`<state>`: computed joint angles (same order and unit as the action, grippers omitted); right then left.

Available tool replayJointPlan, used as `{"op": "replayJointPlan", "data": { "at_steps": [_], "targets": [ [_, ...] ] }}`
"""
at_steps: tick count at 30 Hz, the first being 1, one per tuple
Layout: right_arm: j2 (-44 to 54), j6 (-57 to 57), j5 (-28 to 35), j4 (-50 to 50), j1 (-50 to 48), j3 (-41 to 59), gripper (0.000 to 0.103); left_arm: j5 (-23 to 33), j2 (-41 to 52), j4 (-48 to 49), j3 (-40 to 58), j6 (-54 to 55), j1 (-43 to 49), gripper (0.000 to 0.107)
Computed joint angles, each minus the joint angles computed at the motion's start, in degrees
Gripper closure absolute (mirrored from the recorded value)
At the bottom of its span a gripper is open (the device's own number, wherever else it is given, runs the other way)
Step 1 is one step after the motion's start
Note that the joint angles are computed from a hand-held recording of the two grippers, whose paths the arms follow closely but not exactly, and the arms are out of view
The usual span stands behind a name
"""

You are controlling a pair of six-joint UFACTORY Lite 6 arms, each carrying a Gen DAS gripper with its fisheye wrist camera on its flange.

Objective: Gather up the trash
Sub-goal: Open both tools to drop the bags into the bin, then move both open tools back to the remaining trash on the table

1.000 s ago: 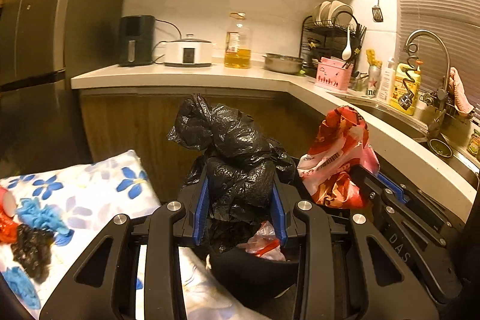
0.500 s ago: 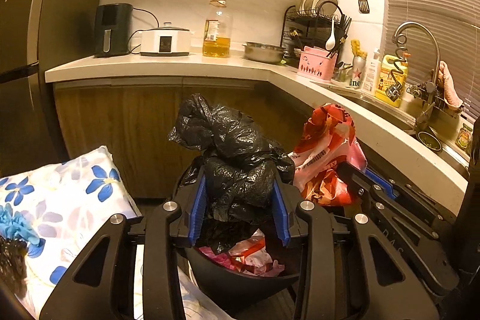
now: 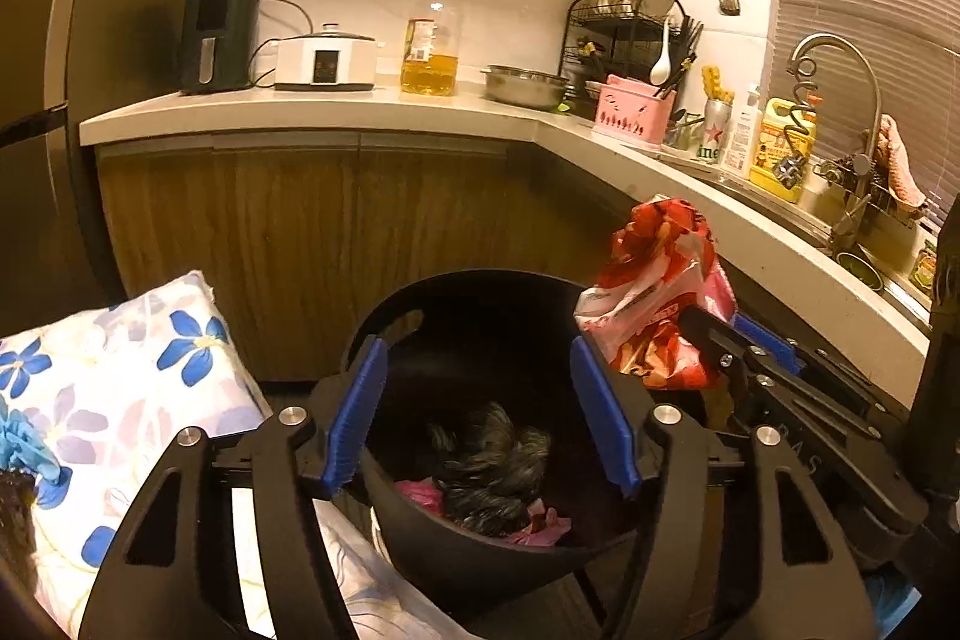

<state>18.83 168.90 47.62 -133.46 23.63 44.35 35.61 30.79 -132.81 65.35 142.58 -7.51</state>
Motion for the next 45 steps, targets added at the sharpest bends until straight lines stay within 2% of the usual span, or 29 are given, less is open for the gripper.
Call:
{"op": "replayJointPlan", "data": {
  "at_steps": [3,5,8,10,18,26,36,45],
  "targets": [
    [0.57,-0.33,-0.35,0.17,-0.09,0.45,0.071,0.6,0.07,1.6,-0.41,-2.6,1.55,0.04],
    [0.78,-0.38,-0.7,0.19,-0.08,0.65,0.061,1.4,-0.6,1.82,-1.65,-3.28,2.69,0.035],
    [0.94,-1.41,-0.15,1.38,0.66,0.9,0.051,2.39,-2.85,1.14,-5.13,-2.68,4.61,0.031],
    [0.95,-2.35,0.07,2.5,1.3,1.09,0.048,2.45,-4.73,-0.82,-8.0,-0.69,5.72,0.026],
    [-1.06,-8.35,0.46,10.48,5.52,1.33,0.036,2.53,-12.95,-4.54,-18.37,1.4,11.77,0.019],
    [-4.21,-13.87,1.52,20.27,12.24,0.14,0.023,4.98,-21.23,-2.15,-27.33,0.24,18.63,0.012],
    [-3.18,-14.75,5.51,29.51,24.48,0.08,0.019,8.7,-29.8,2.82,-37.8,2.2,32.8,0.012],
    [1.57,-18.08,9.83,35.99,34.32,6.8,0.019,13.52,-30.21,14.78,-39.61,-0.68,49.79,0.012]
  ]
}}
